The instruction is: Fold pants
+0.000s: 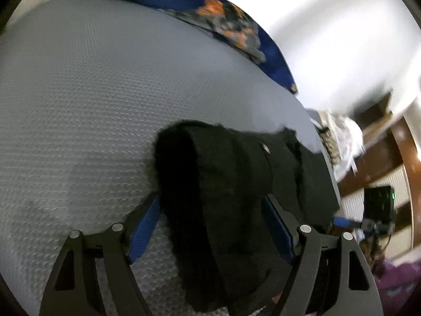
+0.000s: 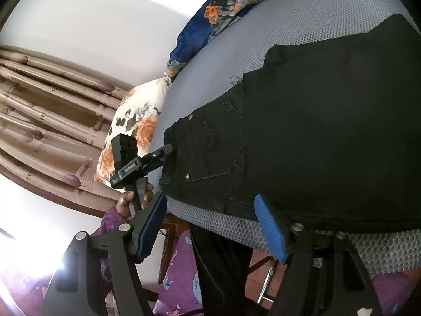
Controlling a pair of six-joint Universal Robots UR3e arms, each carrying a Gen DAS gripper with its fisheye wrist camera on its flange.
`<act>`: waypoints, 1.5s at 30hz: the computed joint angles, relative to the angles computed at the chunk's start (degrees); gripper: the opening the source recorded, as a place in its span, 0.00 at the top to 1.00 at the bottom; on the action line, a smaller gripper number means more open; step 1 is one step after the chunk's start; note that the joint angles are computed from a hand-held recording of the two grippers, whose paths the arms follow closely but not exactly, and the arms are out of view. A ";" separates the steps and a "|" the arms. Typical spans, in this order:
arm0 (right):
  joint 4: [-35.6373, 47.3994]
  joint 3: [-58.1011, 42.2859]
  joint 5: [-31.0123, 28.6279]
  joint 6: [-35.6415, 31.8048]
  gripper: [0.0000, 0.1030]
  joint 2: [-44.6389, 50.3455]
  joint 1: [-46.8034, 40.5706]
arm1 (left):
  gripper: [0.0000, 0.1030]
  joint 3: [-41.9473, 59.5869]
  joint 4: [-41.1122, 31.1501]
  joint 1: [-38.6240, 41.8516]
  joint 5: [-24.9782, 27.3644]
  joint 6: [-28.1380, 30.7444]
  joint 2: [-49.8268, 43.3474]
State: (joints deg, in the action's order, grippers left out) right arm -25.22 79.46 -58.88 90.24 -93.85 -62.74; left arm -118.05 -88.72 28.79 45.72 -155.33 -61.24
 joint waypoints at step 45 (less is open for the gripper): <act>13.09 -5.38 6.35 -11.39 0.24 -3.44 12.94 | 0.88 31.62 10.69 -29.04 2.56 -45.61 -17.06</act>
State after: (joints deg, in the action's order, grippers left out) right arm -12.13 74.08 -52.52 78.85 -97.29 -49.80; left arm -86.43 -78.03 -0.25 48.27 -200.93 -78.29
